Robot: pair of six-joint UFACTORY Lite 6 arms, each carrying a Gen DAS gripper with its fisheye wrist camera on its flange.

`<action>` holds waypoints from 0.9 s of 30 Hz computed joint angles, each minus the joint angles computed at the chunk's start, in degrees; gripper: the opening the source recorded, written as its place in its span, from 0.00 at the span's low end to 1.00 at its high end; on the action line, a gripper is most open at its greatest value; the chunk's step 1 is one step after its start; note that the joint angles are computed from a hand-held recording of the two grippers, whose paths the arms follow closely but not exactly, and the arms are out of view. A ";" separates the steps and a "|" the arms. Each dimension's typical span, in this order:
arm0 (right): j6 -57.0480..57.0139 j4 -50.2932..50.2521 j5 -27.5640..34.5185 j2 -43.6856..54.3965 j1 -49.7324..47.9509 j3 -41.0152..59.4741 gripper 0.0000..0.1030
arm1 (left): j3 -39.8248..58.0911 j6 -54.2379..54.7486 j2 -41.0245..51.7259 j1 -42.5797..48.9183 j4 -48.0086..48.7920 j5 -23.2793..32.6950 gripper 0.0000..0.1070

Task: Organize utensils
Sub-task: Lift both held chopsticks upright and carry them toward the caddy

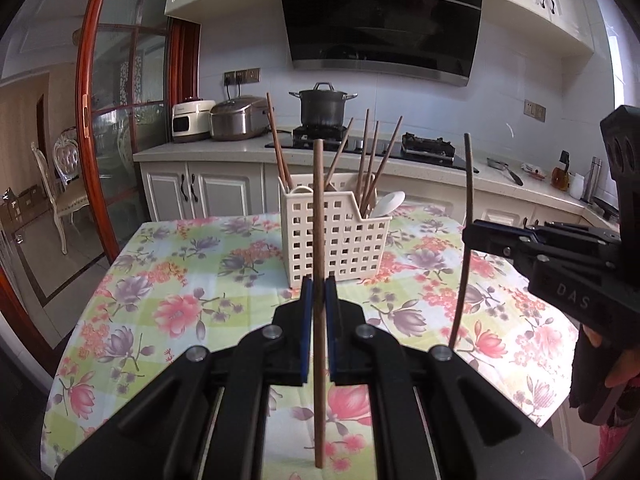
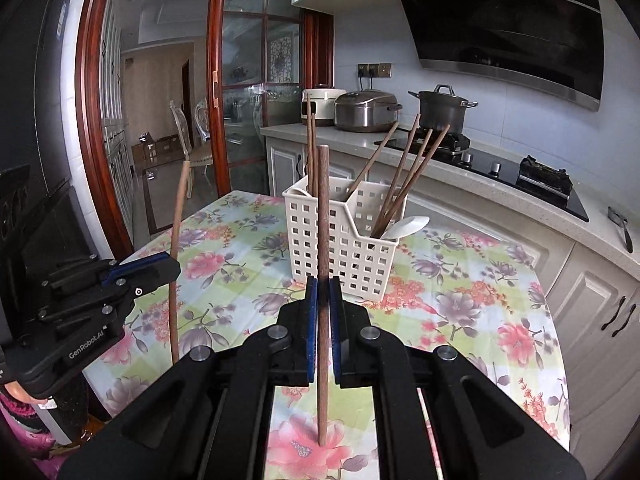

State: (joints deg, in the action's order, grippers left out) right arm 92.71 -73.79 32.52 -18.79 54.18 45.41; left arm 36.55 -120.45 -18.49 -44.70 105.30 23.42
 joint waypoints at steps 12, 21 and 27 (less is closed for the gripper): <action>-6.60 2.94 -5.80 3.31 -7.72 7.09 0.07 | 11.58 5.32 5.21 5.97 -0.59 -4.57 0.06; -29.74 23.52 -13.20 8.04 -19.10 18.86 0.07 | 29.48 30.08 13.65 10.11 -22.30 -9.16 0.06; -41.08 32.92 -12.13 12.57 -22.27 27.83 0.07 | 44.25 56.45 20.88 12.23 -47.55 -9.50 0.06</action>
